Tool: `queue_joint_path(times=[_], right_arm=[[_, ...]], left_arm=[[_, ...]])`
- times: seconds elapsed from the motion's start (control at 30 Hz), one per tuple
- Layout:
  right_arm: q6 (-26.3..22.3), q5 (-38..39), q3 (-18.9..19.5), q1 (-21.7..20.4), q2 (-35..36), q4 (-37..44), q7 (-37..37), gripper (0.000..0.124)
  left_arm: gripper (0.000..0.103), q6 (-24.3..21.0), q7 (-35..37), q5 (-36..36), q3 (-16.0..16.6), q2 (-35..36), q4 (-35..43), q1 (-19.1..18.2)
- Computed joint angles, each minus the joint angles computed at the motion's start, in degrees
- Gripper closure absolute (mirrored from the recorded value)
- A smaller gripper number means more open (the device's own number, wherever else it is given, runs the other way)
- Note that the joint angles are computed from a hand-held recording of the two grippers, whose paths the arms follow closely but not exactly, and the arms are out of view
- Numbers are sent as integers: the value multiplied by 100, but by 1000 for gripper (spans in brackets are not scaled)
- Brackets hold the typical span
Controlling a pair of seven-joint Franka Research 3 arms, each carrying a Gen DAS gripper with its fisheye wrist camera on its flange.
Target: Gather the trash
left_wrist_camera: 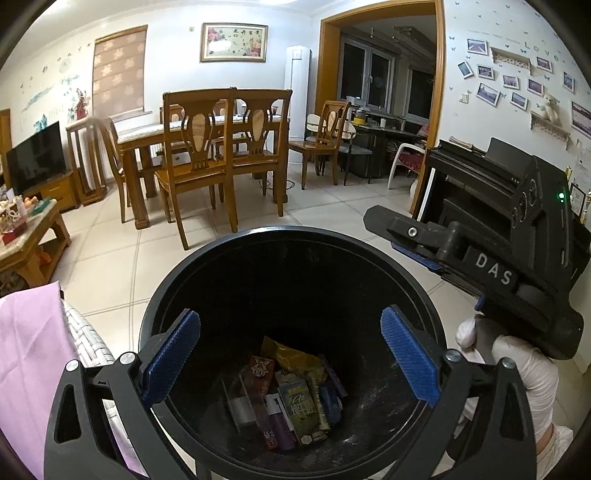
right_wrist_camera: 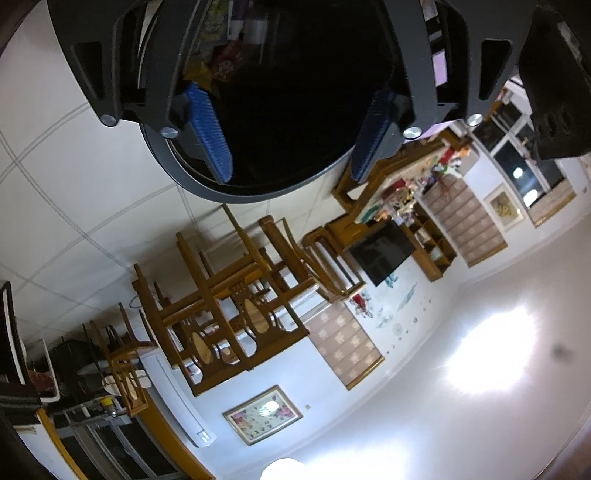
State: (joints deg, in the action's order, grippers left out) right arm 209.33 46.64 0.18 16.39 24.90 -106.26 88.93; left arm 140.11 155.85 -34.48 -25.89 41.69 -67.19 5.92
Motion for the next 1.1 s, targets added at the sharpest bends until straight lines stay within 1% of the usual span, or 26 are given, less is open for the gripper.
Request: queue_joint_path(times=[0.07,0.4,0.7,1.0,1.03,1.1], right_arm=[[22,-1,15,-10,-7,-29,43,49],[0,110,12,73,-76,-75,46,36],[47,316,-1,174,-133,-78,-115,33],[60,326,38,144,-120,-69,-132,31],[53,422,7,199,-131,-60,-213,31],[57,308,50,126,-121,-73,-122,30]], left_arm=[[5,14,-14,27,14,-7,-22,-14],[5,-244,-167,108,42,23,92,-17],[5,-250,-1,-148,5,-203,-200,100],[5,-299,69,-342,35,-325,-337,146],[5,-307,87,-377,33,-353,-369,161],[5,-305,175,-484,15,-428,-472,218]])
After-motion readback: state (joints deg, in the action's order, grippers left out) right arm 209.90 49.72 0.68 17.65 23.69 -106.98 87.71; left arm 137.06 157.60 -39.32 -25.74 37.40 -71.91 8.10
